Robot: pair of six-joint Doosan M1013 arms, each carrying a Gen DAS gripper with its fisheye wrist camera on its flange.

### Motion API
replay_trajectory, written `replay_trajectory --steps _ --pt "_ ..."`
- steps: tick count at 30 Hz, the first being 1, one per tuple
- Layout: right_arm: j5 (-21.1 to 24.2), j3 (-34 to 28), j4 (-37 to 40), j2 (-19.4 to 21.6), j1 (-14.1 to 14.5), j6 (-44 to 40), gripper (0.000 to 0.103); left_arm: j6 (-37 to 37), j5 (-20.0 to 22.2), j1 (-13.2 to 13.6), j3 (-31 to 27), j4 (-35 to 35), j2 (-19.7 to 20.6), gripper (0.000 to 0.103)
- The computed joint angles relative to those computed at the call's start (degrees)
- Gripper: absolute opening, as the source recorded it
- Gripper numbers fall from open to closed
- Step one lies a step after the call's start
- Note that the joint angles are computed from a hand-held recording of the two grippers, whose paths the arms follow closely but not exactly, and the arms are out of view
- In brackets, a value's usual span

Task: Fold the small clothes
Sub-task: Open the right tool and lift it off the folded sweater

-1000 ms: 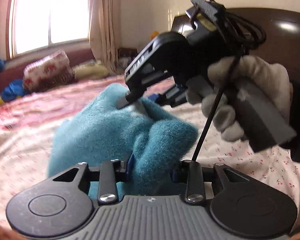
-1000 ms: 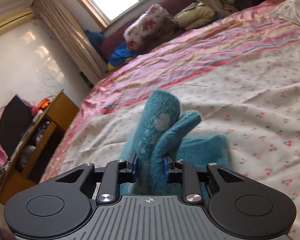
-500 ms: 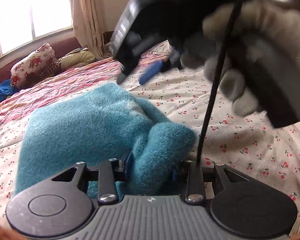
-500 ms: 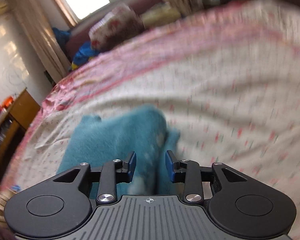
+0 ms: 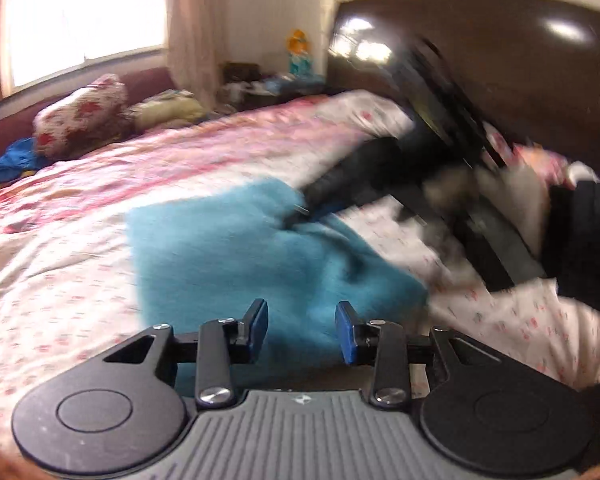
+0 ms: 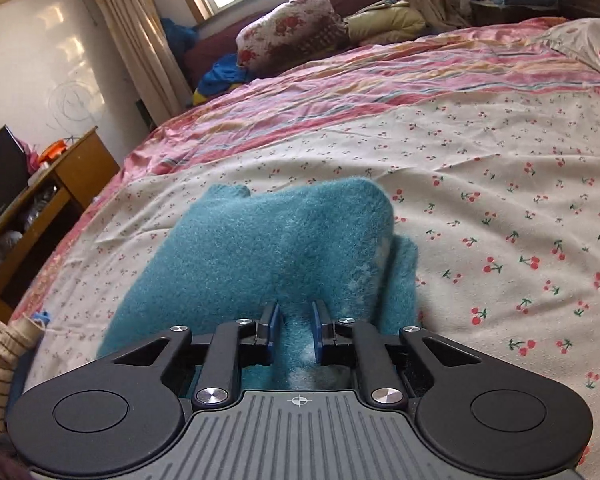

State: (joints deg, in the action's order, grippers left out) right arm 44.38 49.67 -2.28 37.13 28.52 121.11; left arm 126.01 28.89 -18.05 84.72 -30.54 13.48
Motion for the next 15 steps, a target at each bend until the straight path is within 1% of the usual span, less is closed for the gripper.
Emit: replay_trajectory --steps 2,3,4,5,6,7,8,10,11,12,13,14,15 --pt "-0.1 0.1 -3.9 -0.6 0.8 2.5 0.016 -3.6 -1.9 1.0 0.0 0.8 -0.3 0.044" --pt "-1.1 1.0 -5.3 -1.3 1.3 3.1 0.02 -6.0 -3.0 1.3 -0.1 2.8 -0.2 0.044" --pt "-2.1 2.1 -6.8 -2.2 1.7 3.7 0.025 -9.9 -4.0 1.3 -0.4 7.0 0.2 0.044" --pt "-3.1 3.3 -7.0 -3.2 2.0 3.4 0.026 -14.3 -4.2 1.3 -0.9 11.8 0.7 0.044" --pt "-4.2 4.8 -5.6 -4.2 2.2 2.5 0.026 -16.8 -3.8 1.5 -1.6 13.8 1.3 0.044" --pt "-4.8 6.1 -3.6 -5.1 2.3 1.3 0.026 -17.3 -3.0 1.8 -2.2 13.3 2.0 0.044" --pt "-4.7 6.8 -1.7 -5.6 2.4 0.1 0.029 -18.1 -2.4 2.1 -2.8 12.8 2.6 0.044" --pt "-4.3 7.8 0.4 -6.0 2.7 -2.4 0.029 -21.3 -1.0 2.3 -4.2 13.9 4.0 0.044" --pt "-2.7 7.4 -1.2 -5.5 3.1 -2.6 0.028 -22.3 0.0 2.3 -4.9 14.2 4.7 0.044" --pt "0.6 6.2 -5.5 -4.6 3.7 -0.8 0.022 -23.2 1.1 2.4 -5.6 14.1 5.3 0.044" --pt "3.4 5.4 -8.4 -3.9 4.1 0.3 0.01 -23.5 1.7 2.3 -5.7 13.6 5.5 0.044" --pt "4.0 5.5 -9.6 -3.7 4.1 0.3 0.007 -22.6 2.0 2.3 -5.5 12.4 5.5 0.044" --pt "3.5 6.1 -9.3 -3.8 3.9 -0.1 0.007 -21.8 2.3 2.1 -5.4 12.0 5.4 0.044"
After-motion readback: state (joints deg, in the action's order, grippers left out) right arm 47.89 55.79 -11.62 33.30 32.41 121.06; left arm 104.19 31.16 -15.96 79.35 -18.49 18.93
